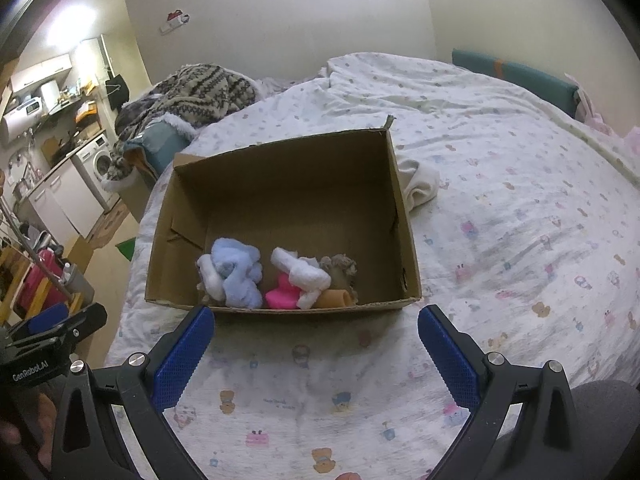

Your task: Organize soft objects

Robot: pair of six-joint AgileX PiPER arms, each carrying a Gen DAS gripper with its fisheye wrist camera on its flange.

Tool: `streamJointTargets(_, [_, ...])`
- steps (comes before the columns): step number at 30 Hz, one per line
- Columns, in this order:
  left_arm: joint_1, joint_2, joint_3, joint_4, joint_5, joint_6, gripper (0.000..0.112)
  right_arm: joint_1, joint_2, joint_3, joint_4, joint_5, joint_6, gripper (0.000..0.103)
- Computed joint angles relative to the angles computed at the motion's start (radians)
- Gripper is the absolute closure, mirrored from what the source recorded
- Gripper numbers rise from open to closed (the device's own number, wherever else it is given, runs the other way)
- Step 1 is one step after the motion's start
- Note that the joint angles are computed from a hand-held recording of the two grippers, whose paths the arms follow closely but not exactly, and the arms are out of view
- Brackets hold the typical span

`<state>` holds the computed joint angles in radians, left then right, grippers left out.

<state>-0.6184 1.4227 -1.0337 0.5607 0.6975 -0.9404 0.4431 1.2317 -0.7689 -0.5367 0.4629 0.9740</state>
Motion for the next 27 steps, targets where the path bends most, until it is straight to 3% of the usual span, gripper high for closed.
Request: streamJointTargets(27, [0.006,0.003,-0.005,-0.022,0.004,0.012,0.015,0.012,-0.011,-0.001,-0.017,0.02,0.0,0.0])
